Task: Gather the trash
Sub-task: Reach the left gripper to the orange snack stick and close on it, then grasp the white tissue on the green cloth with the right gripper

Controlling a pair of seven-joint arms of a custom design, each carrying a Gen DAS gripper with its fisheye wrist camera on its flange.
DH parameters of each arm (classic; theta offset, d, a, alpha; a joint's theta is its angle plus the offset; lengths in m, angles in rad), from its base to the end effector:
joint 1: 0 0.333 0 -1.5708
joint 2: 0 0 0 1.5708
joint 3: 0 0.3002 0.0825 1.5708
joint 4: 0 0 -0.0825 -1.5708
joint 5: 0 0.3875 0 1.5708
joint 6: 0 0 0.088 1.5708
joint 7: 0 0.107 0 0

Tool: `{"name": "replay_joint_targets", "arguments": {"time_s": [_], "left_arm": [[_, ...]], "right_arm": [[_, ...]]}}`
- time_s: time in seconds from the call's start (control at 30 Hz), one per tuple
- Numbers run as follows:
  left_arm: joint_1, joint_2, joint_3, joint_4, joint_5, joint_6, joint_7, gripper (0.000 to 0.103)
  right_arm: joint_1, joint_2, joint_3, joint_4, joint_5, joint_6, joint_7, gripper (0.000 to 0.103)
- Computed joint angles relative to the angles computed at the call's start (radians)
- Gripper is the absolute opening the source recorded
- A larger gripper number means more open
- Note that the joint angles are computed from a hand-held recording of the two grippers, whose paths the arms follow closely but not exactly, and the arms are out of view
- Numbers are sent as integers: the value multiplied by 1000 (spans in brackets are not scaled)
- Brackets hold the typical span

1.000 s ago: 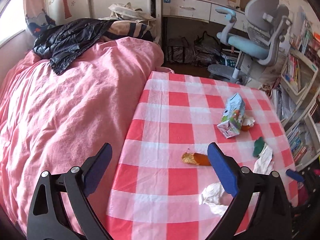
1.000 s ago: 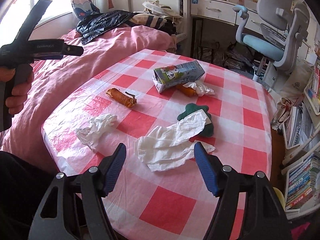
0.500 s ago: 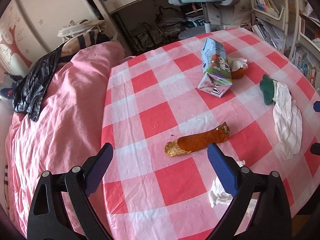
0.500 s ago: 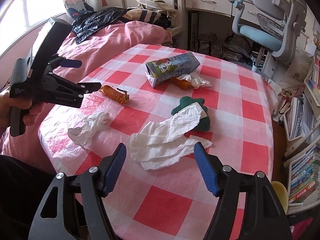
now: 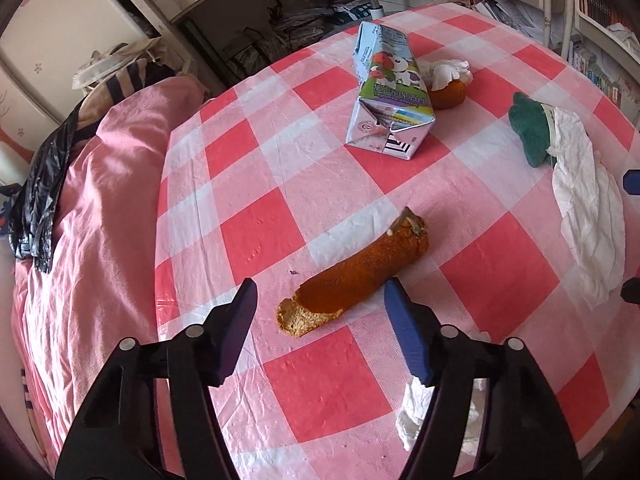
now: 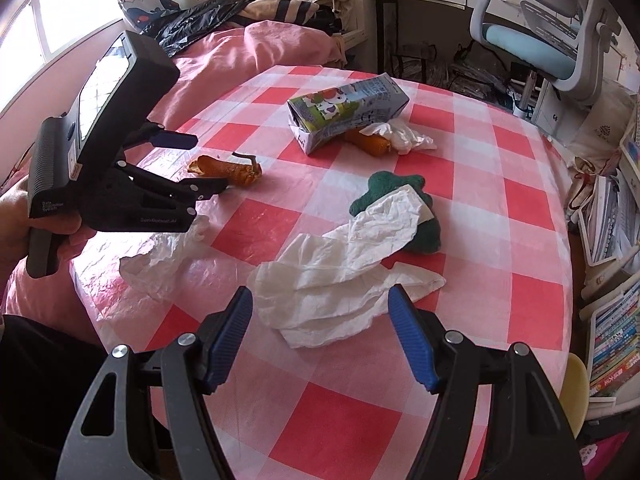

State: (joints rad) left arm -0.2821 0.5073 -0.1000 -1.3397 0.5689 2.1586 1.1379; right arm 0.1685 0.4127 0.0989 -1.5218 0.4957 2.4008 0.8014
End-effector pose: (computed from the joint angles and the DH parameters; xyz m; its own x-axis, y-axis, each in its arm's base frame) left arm 0.6920 -0.2381 0.4606 -0.0883 -0.9388 -0.3330 -0.8792 0.2306 -0.4169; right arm 0.6908 0.1815 0.4603 0.6857 -0.7212 -0.0981 -0.6248 -0.5141 -0.5877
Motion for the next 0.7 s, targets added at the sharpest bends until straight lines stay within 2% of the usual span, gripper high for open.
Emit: {"name": "replay_joint_targets", "arguments": {"time_s": [0.07,0.17,0.37,0.43,0.5,0.6,0.7], "left_arm": [[12,11,-12,20,-39,-6,14,39],[3,29,-5,52,-42,-35,10,24],[19,26,-10,56,-83,-32,8,20],[20,26,-8,58,-88,-32,2,18],[22,19,-5,55,-90,-30,-16,15],[32,-8,-5,28,-99,0,-53,10],[59,-56,-19,-31,-139,74,-84,9]], "right_arm": [[6,0,0,-4,-5,20,2,68],[11,-11,9,-24,3,69,-29,68],[41,45,-13,34,-82,31,27,67],[49,65,-21,58,-117,1,51,56],[43,62,-16,51,-115,14,46,46],[29,66,-14,72,-105,-19,68,16],[12,51,-1,61,-76,-34,44,10]]}}
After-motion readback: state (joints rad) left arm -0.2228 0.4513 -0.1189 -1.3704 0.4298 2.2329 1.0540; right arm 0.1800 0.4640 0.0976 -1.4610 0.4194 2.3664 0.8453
